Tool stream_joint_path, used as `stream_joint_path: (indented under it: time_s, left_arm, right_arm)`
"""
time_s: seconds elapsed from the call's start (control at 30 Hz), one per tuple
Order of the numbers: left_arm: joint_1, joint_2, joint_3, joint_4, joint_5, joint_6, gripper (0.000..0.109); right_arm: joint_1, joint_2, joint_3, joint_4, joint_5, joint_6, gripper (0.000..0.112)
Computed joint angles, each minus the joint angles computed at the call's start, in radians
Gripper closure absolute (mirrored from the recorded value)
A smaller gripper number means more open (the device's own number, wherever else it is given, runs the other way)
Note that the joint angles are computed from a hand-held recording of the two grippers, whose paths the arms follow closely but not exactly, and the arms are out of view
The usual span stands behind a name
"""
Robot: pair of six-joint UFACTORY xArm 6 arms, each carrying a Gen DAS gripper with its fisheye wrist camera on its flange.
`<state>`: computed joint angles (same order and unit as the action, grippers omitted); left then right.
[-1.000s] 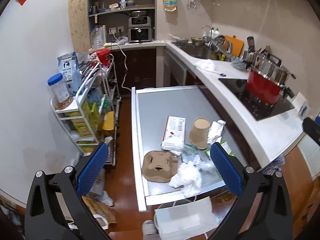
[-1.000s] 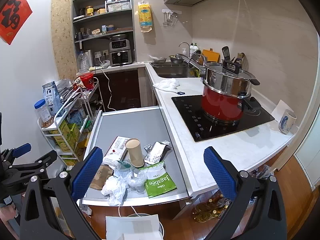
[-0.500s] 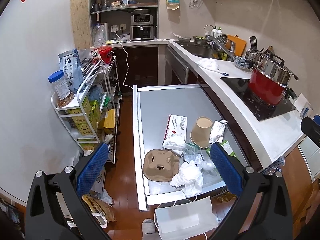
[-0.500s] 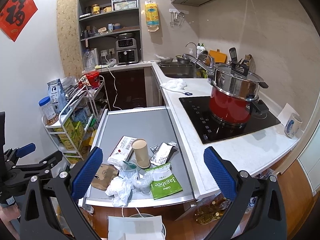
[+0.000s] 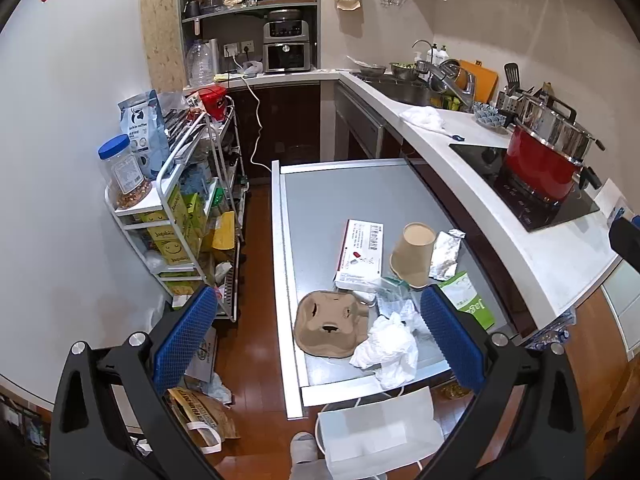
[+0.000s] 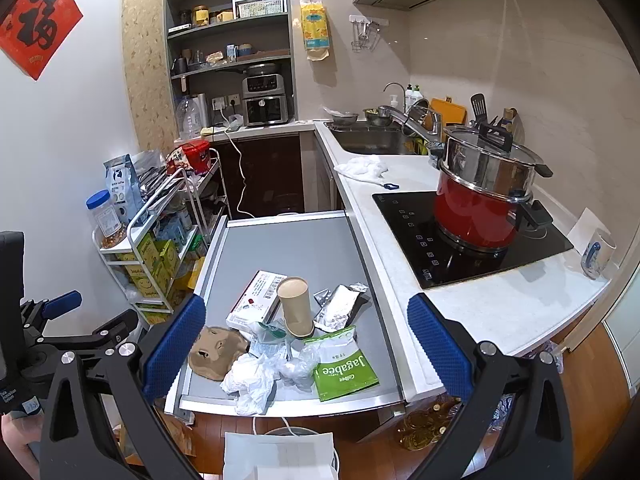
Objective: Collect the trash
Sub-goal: 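Move both tools toward the trash on the grey cart top, then grasp the pulp cup carrier with left tool while right tool grasps paper cup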
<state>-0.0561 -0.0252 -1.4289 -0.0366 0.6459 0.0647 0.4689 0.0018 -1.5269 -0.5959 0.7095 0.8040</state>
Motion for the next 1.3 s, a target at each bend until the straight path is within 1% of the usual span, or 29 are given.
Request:
stream_joint_path:
  time_s: [0.2, 0.37, 0.53, 0.73, 1.03, 1.13, 1.2, 1.3]
  left_arm:
    - [0.005, 0.01, 0.0, 0.008, -0.006, 0.003, 0.007]
    - [0.016, 0.021, 0.006, -0.024, -0.008, 0.024, 0.007]
    - [0.041, 0.046, -0.002, -0.083, 0.018, 0.069, 0.007]
    - [0.042, 0.06, 0.007, -0.067, 0.018, 0.086, 0.007]
    - [0.038, 0.109, -0.025, -0.085, 0.027, 0.111, 0.007]
    - [0.032, 0.13, -0.033, -0.096, 0.028, 0.128, 0.007]
    - [0.03, 0.151, -0.044, -0.113, 0.038, 0.144, 0.007]
    - [0.026, 0.181, -0.063, -0.132, 0.056, 0.158, 0.007]
  right_arm:
    - [-0.003, 0.022, -0.017, 0.02, 0.0, -0.011, 0.013]
    - [-0.011, 0.057, -0.042, 0.07, -0.02, -0.053, 0.013]
    - [-0.016, 0.109, -0.092, 0.099, -0.026, -0.093, 0.013]
    - [-0.018, 0.175, -0.155, 0.136, -0.018, -0.138, 0.013]
    - [-0.021, 0.32, -0.301, 0.219, 0.015, -0.227, 0.013]
    - [-0.026, 0.392, -0.381, 0.267, 0.046, -0.281, 0.018]
    - [-0.031, 0.443, -0.439, 0.294, 0.072, -0.315, 0.024]
    - [-0.038, 0.523, -0.528, 0.315, 0.119, -0.346, 0.025]
